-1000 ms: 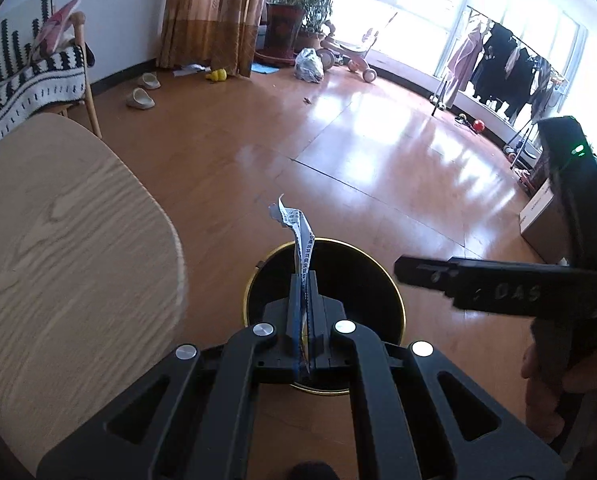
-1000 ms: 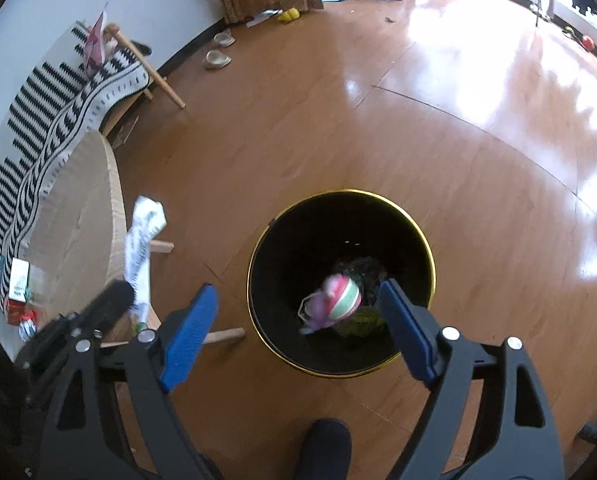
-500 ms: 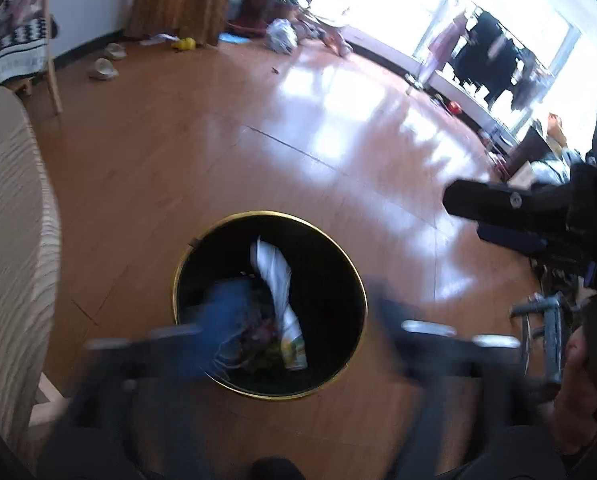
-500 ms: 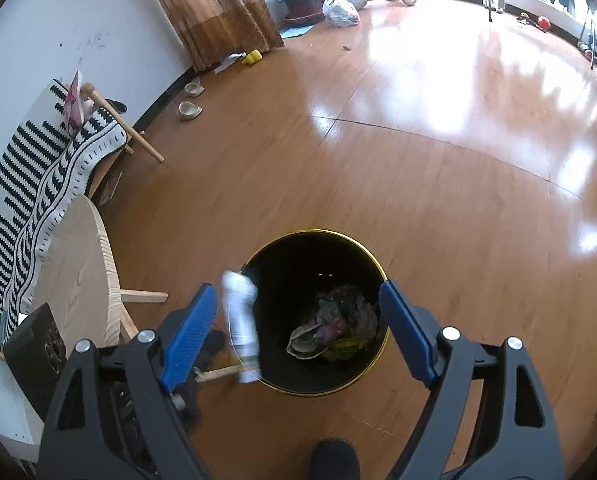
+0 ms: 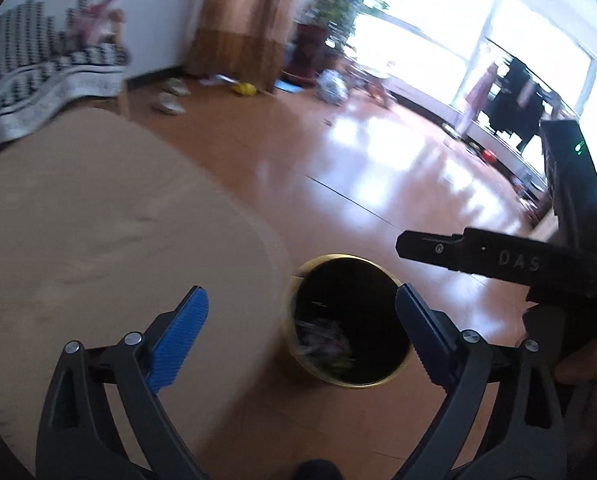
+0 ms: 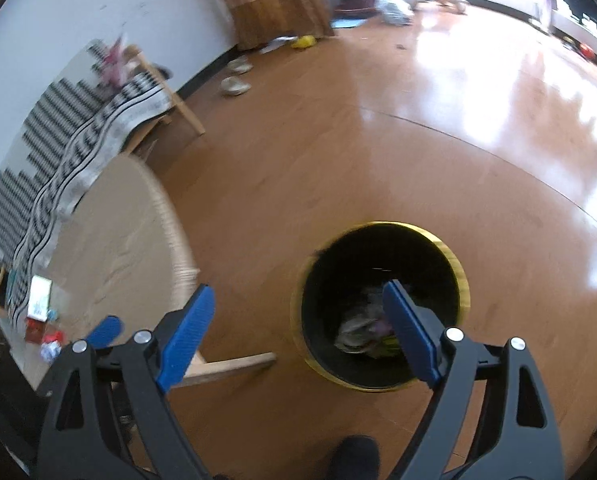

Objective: Collect trash
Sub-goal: 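Swing both open tools back to the table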

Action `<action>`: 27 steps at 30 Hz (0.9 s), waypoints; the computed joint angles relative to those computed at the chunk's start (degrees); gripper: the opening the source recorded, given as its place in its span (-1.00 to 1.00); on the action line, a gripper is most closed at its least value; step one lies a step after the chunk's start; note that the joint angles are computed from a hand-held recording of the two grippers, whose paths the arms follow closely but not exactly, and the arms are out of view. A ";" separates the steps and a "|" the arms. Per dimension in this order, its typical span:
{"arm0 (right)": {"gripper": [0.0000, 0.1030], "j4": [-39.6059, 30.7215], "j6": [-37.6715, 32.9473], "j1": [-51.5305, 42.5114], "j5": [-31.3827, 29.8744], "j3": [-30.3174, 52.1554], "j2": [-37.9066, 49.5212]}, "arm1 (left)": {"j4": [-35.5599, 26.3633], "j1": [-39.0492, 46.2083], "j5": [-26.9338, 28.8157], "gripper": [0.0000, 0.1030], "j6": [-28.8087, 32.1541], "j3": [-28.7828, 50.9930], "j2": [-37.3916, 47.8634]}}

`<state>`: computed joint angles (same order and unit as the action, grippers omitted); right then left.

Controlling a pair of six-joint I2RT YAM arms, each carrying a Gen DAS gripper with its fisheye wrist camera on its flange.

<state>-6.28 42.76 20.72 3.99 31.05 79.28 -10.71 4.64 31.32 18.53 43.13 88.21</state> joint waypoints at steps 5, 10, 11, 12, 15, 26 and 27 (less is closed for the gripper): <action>0.63 -2.39 2.30 15.06 3.49 18.75 15.79 | -8.90 19.27 2.01 0.79 9.35 9.98 3.93; 0.63 -8.80 -0.25 24.69 3.21 42.96 32.47 | -14.66 34.88 3.35 0.79 13.78 25.39 14.35; 0.63 -10.07 -0.65 25.89 2.84 47.23 35.20 | -15.54 37.41 3.75 0.79 14.43 28.77 16.51; 0.63 -11.50 -1.12 27.56 2.60 51.97 38.29 | -16.44 40.53 4.30 0.79 15.56 33.47 19.79; 0.63 -17.35 -3.59 31.34 1.58 67.39 47.82 | -19.19 46.83 4.93 0.79 20.49 46.50 29.06; 0.63 -34.19 -13.43 37.23 0.10 101.70 69.59 | -28.68 50.33 2.26 0.79 35.33 85.41 56.51; 0.63 -33.97 -13.93 37.21 -0.23 101.44 69.57 | -28.44 49.75 1.73 0.79 36.50 86.33 57.70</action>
<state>-40.25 28.84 57.93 3.77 132.50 148.85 -39.15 54.40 33.05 55.03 129.46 145.91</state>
